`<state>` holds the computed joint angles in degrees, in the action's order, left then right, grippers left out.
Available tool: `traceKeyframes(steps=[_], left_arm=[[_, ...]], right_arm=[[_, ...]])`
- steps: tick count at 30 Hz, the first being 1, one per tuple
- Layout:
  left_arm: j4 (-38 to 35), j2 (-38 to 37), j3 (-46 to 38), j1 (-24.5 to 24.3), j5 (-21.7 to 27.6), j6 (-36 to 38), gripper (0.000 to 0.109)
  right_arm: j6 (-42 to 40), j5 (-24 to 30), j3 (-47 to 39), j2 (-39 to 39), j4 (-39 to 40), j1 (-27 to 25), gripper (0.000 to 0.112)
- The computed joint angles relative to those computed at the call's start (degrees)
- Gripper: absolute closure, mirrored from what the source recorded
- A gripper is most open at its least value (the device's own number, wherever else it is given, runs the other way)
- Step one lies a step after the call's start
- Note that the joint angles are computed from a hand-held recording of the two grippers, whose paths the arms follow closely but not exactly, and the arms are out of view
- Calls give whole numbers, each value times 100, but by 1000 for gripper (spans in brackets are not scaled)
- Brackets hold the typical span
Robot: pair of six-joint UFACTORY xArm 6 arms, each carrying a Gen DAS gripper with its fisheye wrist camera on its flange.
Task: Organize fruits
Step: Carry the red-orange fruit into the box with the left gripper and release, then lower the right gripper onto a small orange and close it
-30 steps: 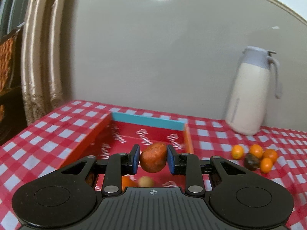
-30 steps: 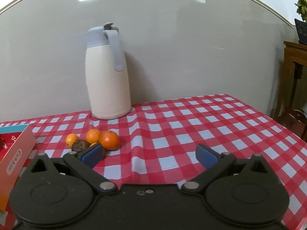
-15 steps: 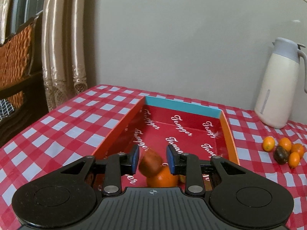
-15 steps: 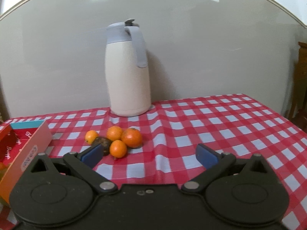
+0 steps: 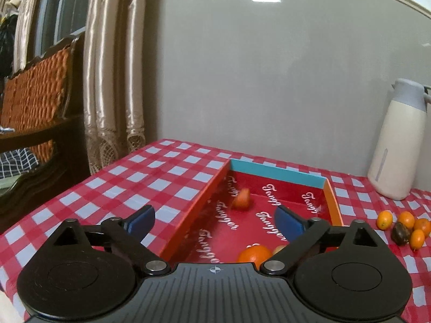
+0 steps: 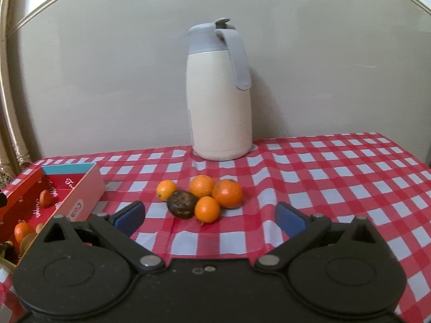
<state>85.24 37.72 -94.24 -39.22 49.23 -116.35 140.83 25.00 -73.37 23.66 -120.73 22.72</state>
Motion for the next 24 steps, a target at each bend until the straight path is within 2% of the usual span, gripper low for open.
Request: traceKeyframes(steps=[6,9,14,21,24], left_arm=[[101,-461,660,-36,373,-490,8],[107,-622,921,-35,524,-708,6],[134,-897,1332,3,633,-980,6],[157,-1192,1790,89,764,-1217,6],[144,-1301,1956,160,746,-1264,6]], right_arm=[[-35,-348,-344,245,80,-127,11],[-52,-549,-526,385,153,-198,15],[-39,-926,-886,646,224,-321,33],[-600,-1162,-1320,1051,958,-456,42],[-792,-1212,-1466,1195,1255,-508,54]])
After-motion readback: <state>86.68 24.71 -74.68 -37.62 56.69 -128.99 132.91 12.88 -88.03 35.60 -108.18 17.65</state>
